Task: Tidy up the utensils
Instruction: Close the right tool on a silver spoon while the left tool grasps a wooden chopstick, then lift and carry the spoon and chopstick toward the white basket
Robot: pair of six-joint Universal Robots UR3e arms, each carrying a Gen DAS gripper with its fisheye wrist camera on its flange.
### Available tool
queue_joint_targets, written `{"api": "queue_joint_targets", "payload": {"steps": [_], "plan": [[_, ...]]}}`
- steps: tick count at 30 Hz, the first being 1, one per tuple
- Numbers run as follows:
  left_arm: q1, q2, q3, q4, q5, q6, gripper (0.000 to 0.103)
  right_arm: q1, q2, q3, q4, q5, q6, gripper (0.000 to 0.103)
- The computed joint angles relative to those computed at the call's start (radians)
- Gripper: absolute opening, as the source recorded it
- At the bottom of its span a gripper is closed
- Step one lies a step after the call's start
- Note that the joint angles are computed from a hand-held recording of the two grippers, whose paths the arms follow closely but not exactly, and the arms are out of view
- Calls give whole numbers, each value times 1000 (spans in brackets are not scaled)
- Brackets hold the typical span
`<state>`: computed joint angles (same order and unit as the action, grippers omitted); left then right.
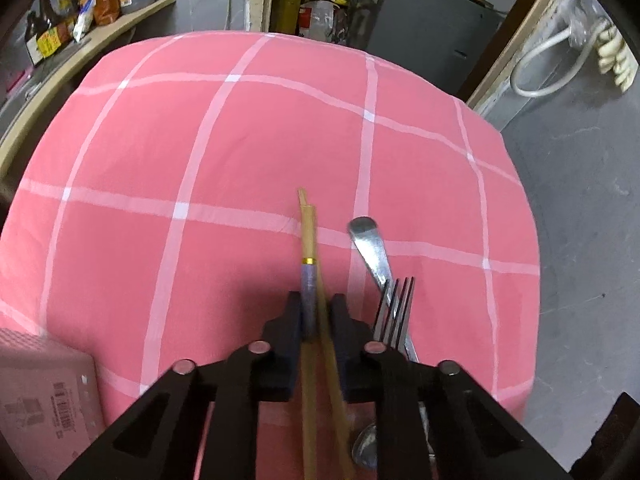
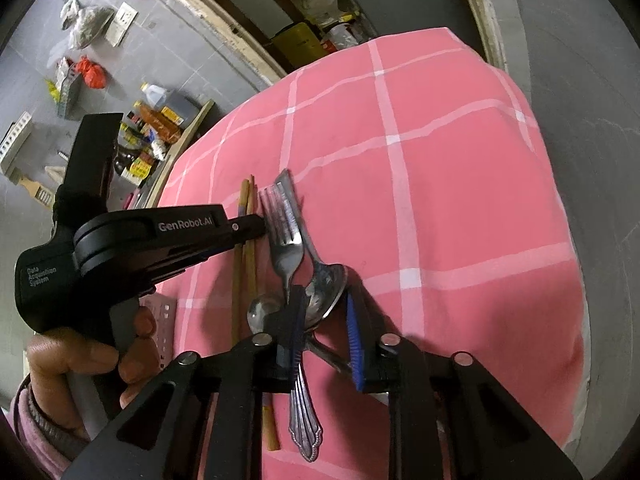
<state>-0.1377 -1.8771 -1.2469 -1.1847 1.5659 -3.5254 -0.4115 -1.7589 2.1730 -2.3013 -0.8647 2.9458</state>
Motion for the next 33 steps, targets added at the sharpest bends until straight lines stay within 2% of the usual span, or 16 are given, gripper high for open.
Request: {"api": "queue_joint_targets", "payload": {"steps": [3, 7, 14, 23, 28, 33], "plan": [[13, 7, -3, -6, -12, 15, 8, -5, -6, 12, -30, -6, 33, 11], [65, 80, -115, 64, -92, 13, 7, -7, -17, 19, -79, -26, 69, 8], [77, 180, -253, 191, -146, 39, 7, -17, -26, -17, -119, -76, 64, 6], [117, 259, -307, 273, -208, 52, 7, -25, -56, -121, -109, -121, 23, 4], [121, 323, -316, 331, -202, 46, 7, -13, -98, -205, -87, -174, -13, 4], [147, 367, -258, 332, -197, 39, 7, -8, -137, -283, -40, -204, -36, 4]]}}
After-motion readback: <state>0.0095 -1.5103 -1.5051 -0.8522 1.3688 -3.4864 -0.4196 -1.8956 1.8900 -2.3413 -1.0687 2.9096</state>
